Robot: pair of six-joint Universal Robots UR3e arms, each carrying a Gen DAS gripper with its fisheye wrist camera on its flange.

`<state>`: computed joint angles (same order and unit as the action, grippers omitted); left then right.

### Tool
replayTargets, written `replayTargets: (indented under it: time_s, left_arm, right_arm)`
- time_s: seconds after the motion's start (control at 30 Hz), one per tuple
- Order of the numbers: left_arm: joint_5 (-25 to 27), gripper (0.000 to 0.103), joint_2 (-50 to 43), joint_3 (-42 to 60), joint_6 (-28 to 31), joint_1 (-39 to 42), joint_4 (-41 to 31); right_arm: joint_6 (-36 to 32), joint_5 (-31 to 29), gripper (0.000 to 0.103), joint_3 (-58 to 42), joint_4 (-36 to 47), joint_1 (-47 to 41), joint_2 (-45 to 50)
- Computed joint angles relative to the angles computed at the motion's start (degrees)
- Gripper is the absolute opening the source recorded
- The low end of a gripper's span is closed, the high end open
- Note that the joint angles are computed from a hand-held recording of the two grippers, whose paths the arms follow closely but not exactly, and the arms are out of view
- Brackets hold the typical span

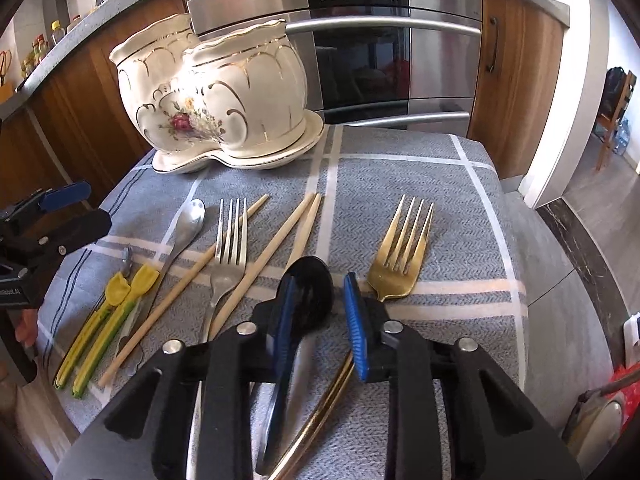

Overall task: Organize utensils
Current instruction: 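Lower the right tool onto the black spoon and close it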

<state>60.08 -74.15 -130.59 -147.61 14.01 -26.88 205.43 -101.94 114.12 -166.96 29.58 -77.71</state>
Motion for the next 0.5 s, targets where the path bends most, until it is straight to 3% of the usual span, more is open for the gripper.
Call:
replayTargets:
  time_s: [0.03,0.17,0.5]
  left_arm:
    - [0.09,0.097,-0.13,0.00,0.05,-0.02,0.07]
    - [-0.61,0.096,-0.29,0.48,0.36,0.94,-1.56]
    - [0.00,0.095,-4.74,5.53,1.37,-1.93,-7.09]
  right_arm:
    - [0.21,0.20,0.008,0.11,-0.09,-0.07,0.01]
    - [0.64,0.16,0.002,1.46,-2.76,0.05,-0.53]
    - [0.62,-1.00,0.001,5.35,-12.06,0.96,-3.38]
